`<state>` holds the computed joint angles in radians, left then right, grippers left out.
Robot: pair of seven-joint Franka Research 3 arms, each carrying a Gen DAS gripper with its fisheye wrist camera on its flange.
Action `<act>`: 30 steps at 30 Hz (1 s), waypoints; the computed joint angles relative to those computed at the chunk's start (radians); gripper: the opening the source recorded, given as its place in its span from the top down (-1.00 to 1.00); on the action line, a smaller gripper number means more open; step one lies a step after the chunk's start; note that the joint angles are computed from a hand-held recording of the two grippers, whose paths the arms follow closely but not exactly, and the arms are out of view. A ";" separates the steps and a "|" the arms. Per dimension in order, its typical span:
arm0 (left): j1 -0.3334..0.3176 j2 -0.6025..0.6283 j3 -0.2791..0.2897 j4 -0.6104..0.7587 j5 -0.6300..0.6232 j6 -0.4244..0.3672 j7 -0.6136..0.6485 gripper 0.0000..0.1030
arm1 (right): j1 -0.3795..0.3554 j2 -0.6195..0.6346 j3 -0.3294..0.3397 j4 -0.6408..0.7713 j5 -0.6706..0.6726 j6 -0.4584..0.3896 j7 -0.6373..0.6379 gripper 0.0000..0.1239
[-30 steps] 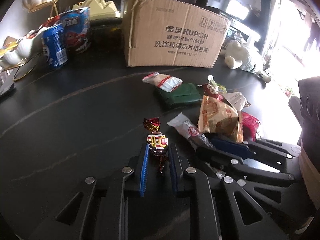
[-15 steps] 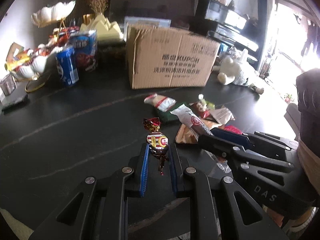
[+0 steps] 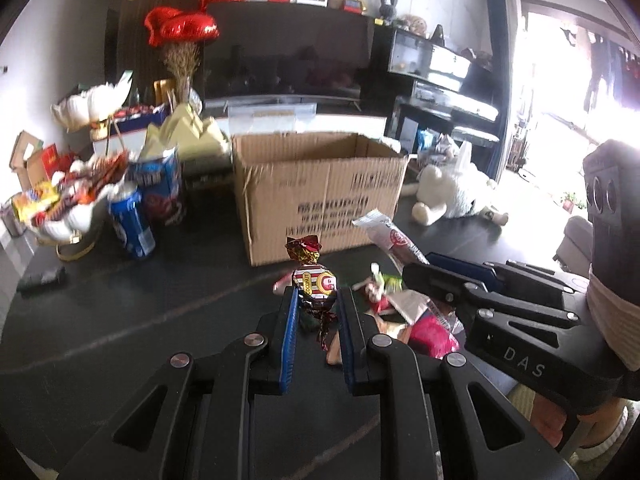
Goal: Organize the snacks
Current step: 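Lift the candy and bar and carry both grippers over the cardboard box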
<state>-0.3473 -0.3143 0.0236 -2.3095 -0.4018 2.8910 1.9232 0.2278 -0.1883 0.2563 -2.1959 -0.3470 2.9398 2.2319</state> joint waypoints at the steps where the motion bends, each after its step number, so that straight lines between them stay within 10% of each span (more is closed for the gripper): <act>1: -0.001 0.007 0.002 0.014 -0.001 -0.001 0.003 0.61 | -0.008 0.002 0.002 0.011 -0.011 0.000 0.006 0.65; 30: 0.204 0.337 -0.175 0.505 0.146 -0.111 -0.071 0.61 | 0.081 0.237 -0.178 0.413 0.040 -0.107 -0.177 0.66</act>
